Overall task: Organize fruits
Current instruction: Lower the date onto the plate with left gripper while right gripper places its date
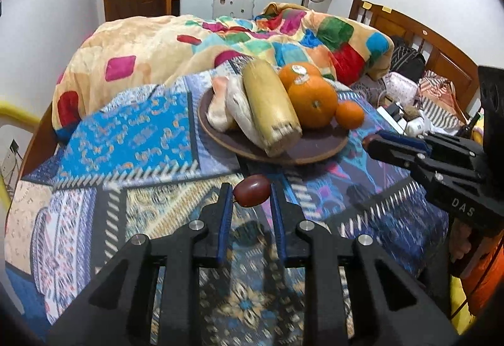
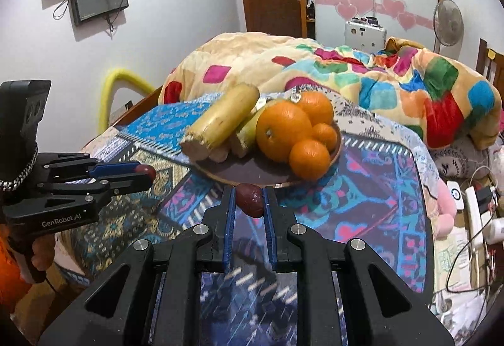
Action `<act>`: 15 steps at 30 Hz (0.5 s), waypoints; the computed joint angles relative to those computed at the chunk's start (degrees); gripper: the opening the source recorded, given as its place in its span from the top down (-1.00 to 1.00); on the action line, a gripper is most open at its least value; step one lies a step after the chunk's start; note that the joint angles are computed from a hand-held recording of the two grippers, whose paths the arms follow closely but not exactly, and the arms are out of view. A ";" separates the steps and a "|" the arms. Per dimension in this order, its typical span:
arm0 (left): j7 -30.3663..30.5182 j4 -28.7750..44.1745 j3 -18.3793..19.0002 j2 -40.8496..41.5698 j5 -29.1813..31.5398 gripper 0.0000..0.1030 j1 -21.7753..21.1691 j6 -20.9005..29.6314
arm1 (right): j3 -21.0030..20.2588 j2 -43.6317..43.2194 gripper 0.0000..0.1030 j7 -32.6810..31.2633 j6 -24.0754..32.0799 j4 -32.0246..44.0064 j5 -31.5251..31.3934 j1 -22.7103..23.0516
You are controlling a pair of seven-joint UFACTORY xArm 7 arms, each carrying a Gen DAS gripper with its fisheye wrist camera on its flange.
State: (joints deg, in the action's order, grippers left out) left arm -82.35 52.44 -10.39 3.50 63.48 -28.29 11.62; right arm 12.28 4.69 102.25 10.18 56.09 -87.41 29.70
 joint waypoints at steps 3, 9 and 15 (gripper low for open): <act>2.35 1.31 0.63 0.56 -1.33 0.54 0.87 -0.35 | -0.22 1.33 0.69 -1.97 0.63 1.56 0.93 0.06; 7.98 4.93 2.18 3.55 -4.56 0.54 1.02 -1.22 | -1.32 3.88 0.69 -7.84 1.69 4.18 4.94 0.89; 16.07 6.99 4.27 7.45 -11.87 0.54 -0.02 -3.65 | -2.61 6.35 0.69 -15.63 2.26 6.18 10.68 2.54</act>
State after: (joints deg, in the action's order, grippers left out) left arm -66.28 59.42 -6.11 10.95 51.61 -28.31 7.96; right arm 9.67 11.04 86.62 12.44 62.28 -76.73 32.24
